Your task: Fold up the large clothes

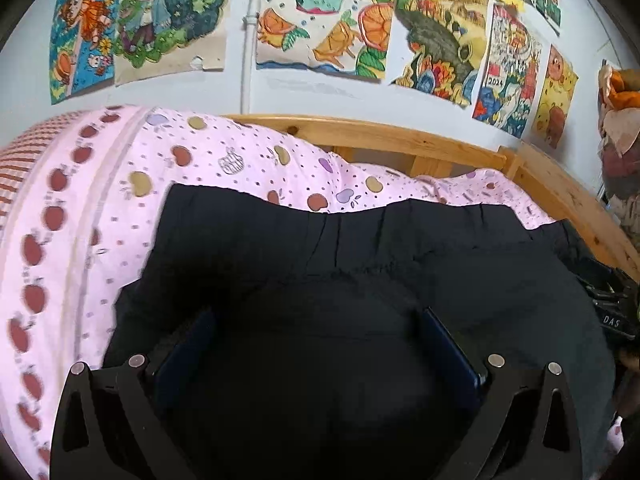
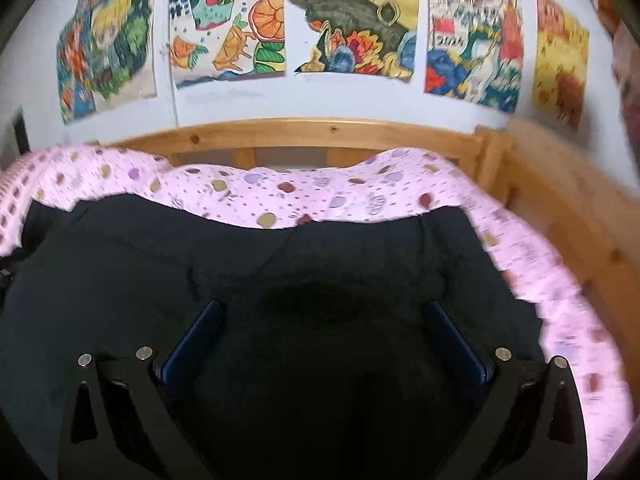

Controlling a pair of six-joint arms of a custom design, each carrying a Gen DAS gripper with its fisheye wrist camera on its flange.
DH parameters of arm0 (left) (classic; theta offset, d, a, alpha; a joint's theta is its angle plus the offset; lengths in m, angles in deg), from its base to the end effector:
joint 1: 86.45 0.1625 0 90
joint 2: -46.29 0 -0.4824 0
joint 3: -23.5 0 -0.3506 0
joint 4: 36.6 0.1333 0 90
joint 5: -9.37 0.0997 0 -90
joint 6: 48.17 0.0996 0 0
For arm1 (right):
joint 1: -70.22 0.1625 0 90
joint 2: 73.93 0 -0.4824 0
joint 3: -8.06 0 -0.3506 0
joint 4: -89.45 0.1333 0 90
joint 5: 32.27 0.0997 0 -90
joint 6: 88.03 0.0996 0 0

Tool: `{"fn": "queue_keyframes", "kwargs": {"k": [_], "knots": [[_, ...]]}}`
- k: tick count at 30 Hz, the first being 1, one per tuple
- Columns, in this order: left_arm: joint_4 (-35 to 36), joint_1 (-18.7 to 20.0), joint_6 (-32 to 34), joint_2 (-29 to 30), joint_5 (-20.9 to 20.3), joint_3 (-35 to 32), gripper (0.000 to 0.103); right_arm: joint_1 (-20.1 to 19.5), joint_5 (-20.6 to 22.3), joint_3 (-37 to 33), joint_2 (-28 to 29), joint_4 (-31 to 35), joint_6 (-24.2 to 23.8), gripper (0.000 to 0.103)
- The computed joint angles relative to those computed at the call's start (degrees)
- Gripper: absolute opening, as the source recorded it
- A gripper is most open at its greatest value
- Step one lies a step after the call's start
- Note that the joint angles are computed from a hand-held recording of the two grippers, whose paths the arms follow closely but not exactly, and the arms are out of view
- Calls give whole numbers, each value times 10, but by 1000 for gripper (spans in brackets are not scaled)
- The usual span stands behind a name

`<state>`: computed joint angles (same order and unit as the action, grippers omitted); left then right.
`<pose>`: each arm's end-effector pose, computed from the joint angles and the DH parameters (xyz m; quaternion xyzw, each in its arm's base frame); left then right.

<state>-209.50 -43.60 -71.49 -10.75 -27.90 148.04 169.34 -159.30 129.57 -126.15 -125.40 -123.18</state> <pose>-0.2284 -0.5018 0.2117 0.1251 0.8811 -0.3520 0.2902 0.1582 -0.5230 0.2531 0.1790 -0.8329 0.3673 0.3733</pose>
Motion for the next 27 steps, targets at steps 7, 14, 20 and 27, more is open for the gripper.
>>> {"fn": "queue_keyframes", "kwargs": {"k": [7,14,20,27], "knots": [[-26,-32,-9,-100,-38,71,103,38,-7,52,-64,5,-27,101],[148,-57,-116,-178,-17,107,103,34,-53,99,-140,70,28,101],[161,-31,-132,-182,-49,129,103,-26,13,118,-196,133,58,101],[105,31,-71,-165,-155,110,103,-111,148,92,-216,217,96,101]]}}
